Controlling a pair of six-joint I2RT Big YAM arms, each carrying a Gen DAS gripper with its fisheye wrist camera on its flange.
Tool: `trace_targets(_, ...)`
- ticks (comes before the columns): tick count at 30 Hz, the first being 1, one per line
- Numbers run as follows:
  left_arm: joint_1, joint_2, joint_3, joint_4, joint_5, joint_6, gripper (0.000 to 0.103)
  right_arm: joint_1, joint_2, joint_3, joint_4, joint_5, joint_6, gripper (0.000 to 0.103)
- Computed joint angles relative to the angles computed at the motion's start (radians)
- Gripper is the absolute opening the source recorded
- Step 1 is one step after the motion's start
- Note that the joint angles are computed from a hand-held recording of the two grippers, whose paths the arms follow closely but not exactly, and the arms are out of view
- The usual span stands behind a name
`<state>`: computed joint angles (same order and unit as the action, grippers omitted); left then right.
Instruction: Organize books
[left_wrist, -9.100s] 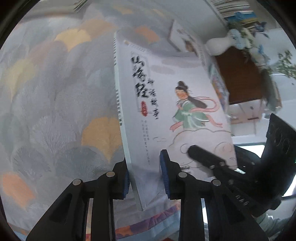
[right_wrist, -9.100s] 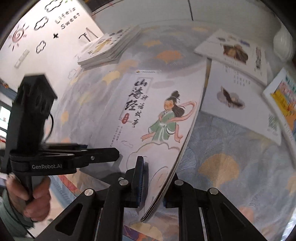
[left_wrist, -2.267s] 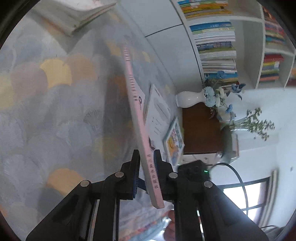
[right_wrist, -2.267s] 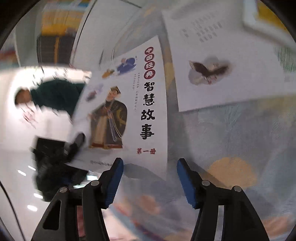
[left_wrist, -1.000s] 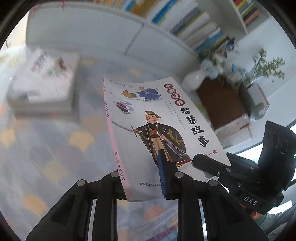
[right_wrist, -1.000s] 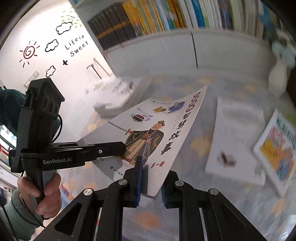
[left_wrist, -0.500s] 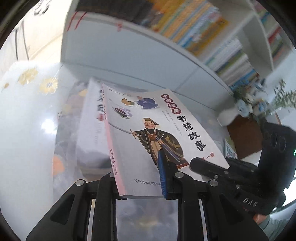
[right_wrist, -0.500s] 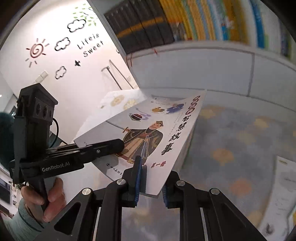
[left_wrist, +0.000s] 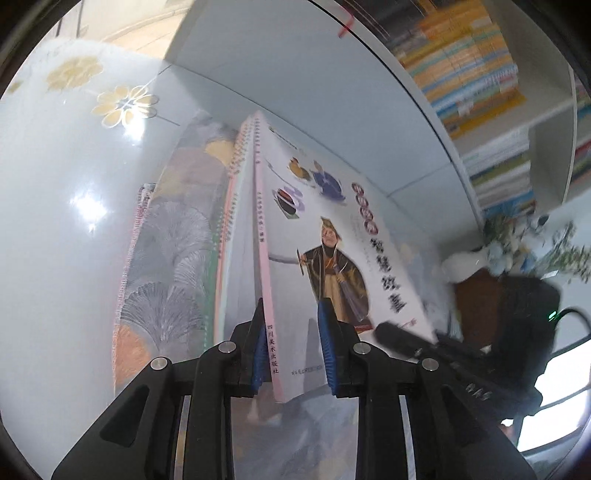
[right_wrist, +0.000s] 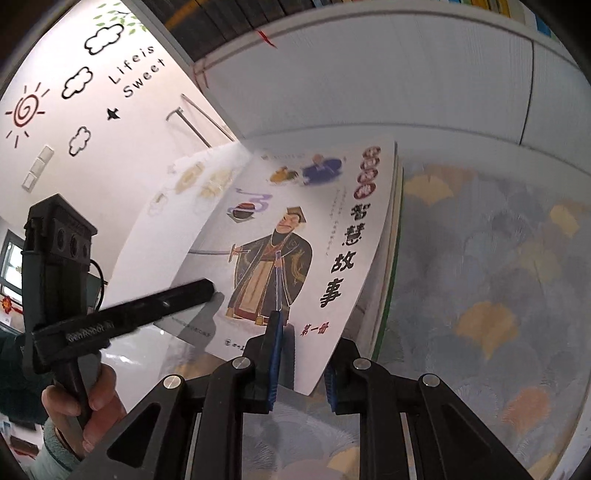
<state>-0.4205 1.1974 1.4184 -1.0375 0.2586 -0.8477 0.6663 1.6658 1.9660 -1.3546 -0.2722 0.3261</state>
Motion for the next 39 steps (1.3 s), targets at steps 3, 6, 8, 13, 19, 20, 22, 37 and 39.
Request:
trace_targets(3, 0.001, 0.0, 0.009, -0.013, -0.028, 0.003, 0.023, 0.001, 0.008, 0.0, 0.002, -0.015, 0.012, 0.018)
trace_targets(6, -0.002, -0.008, 0.013, -0.031, -0.053, 0.006, 0.023, 0.013, 0.019, 0.022, -0.01, -0.001, 0.02, 0.019)
trace_targets(8, -0.005, -0.024, -0.001, -0.03, -0.056, -0.004, 0.023, 0.011, 0.021, 0.018, -0.008, -0.009, 0.022, 0.021)
trace_targets(13, -0.036, -0.073, -0.014, -0.092, -0.115, -0.019, 0.023, -0.009, 0.012, 0.015, -0.05, -0.054, 0.014, 0.032)
trace_targets(19, -0.116, -0.102, 0.009, -0.178, -0.175, -0.045, 0.023, -0.013, -0.112, -0.103, -0.085, -0.029, 0.014, 0.048)
trace_targets(20, -0.133, -0.107, 0.012, -0.187, -0.181, -0.052, 0.023, -0.014, -0.139, -0.134, -0.085, -0.029, 0.02, 0.048)
trace_targets(22, -0.176, -0.109, 0.022, -0.197, -0.192, -0.076, 0.026, -0.019, -0.207, -0.212, -0.09, -0.022, 0.035, 0.048)
trace_targets(37, -0.526, 0.282, 0.455, -0.28, -0.262, -0.167, 0.059, -0.404, -0.605, -0.58, -0.217, -0.172, -0.074, 0.049)
trace_targets(39, -0.548, 0.371, 0.56, -0.287, -0.248, -0.16, 0.059, -0.518, -0.63, -0.574, -0.262, -0.194, -0.154, 0.049)
